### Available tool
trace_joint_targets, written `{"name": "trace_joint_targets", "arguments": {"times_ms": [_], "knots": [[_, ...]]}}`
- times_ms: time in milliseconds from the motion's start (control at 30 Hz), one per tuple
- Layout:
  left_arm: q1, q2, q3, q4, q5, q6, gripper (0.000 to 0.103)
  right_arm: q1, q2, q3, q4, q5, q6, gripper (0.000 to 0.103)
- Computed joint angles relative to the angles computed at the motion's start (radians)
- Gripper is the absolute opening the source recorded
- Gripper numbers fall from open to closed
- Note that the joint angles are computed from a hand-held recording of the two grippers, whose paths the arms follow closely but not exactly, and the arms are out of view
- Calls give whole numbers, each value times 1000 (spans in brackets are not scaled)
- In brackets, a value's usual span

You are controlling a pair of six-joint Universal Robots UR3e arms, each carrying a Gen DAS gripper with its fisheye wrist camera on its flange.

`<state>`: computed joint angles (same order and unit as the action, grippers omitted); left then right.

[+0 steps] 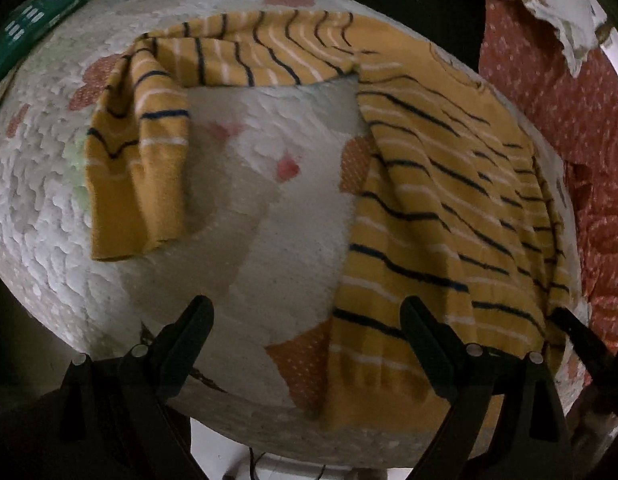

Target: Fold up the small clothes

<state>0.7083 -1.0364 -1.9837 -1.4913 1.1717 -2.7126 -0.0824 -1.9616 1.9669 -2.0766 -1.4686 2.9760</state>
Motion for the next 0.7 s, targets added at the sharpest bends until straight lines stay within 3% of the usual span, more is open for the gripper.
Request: {"name": "trace_joint_targets", "arguments": {"times_ms": [167,367,433,500,533,567,700], "knots": [[-32,-9,-11,39,16,-15,94,-244,-88,-33,56,60,-62,6],[45,-16,6,-37,-34,13,94,-554,4,-158,38,-49,181,9],[61,-7,9,-64,-44,37,94,-679,-42,-159,135,63,173,11],[63,-11,13,-84,-51,61,94,-753,-125,-137,248,170,90,28],[61,-17,14,-94,-55,68,94,-784,-170,-129,322,227,27,45],[47,-32,18,-91,-58,63,94,-823,-243,-111,436,304,-59,54],[-6,-75,18,-92,-56,60,94,-919,-421,-83,852,454,-299,56]]}}
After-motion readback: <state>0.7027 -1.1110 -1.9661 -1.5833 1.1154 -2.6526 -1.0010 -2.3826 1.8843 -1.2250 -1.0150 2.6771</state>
